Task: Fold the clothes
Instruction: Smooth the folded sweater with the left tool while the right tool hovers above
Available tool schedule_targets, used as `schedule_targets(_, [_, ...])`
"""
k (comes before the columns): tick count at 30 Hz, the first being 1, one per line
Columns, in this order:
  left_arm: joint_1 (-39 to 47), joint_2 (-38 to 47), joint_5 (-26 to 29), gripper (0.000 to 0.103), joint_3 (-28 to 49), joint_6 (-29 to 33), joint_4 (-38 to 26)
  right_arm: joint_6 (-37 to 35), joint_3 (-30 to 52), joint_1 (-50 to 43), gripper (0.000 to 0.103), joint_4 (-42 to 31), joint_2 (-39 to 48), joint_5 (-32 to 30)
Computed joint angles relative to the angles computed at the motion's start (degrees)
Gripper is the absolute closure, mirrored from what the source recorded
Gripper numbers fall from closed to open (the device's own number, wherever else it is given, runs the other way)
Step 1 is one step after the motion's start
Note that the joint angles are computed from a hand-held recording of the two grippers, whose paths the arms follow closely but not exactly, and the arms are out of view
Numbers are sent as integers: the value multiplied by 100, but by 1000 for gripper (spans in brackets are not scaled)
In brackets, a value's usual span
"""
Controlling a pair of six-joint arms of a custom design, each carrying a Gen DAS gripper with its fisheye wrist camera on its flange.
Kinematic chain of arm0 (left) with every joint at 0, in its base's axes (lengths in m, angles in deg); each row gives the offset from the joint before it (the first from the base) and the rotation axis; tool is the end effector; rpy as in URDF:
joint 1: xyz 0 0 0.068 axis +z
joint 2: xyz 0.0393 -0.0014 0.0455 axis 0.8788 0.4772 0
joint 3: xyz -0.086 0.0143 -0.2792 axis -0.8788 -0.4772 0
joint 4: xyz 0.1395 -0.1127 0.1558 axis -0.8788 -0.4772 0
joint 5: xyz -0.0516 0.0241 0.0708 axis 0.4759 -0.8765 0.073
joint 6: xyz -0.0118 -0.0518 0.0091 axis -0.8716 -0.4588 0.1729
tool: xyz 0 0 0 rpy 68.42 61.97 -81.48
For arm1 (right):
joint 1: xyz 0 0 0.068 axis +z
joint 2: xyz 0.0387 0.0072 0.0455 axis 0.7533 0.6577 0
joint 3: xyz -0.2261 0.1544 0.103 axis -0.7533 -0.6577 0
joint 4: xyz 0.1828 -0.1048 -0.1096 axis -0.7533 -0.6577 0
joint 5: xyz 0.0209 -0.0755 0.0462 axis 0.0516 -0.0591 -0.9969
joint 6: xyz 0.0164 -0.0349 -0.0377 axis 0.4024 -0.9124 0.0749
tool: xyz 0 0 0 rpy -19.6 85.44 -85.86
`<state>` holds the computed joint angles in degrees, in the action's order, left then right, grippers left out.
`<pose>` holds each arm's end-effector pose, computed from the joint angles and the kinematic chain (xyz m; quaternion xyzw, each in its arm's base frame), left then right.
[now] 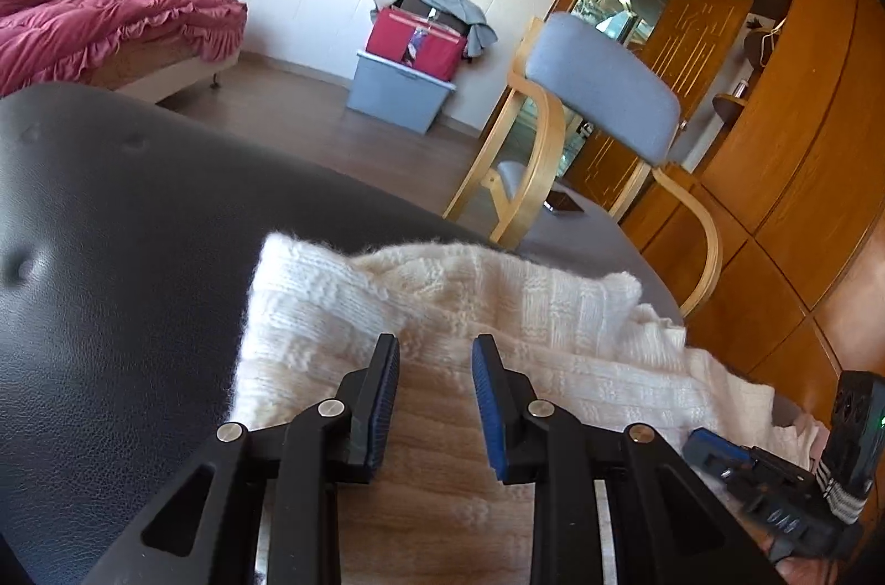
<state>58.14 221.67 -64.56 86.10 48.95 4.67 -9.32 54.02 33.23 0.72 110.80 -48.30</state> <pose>0.3222 -0.0283 -0.0055 -0.0605 0.8857 -0.2039 0.4127 0.2870 -0.0613 0.0161 -0.0606 0.9121 0.1688 0.3686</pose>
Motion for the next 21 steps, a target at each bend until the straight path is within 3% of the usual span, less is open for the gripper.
schedule_targets(2, [-97, -35, 71, 73, 81, 198, -179, 267, -66, -387, 75, 380, 64, -611])
schedule_targets(5, [-290, -105, -54, 73, 325, 444, -751, 398, 174, -628, 74, 286, 167, -932])
schedule_targets(7, [-309, -105, -147, 73, 429, 419, -962, 381, 663, -541, 69, -557, 326, -805])
schedule_targets(8, [-294, -88, -168, 73, 459, 371, -1007, 444, 874, -546, 72, -846, 433, -788])
schedule_targets(12, [-177, -35, -134, 73, 464, 218, -999, 1171, 780, -930, 82, -424, 522, -442])
schedule_targets(14, [-206, -35, -164, 73, 437, 235, -949, 1339, 847, -1040, 83, -442, 583, -660])
schedule_targets(19, [-223, 9, -130, 72, -261, 270, 554, 1106, 24, -788, 76, 926, 333, -891])
schedule_targets(21, [-323, 12, -144, 71, -473, 453, 1017, 778, -59, -478, 66, 931, 303, -888])
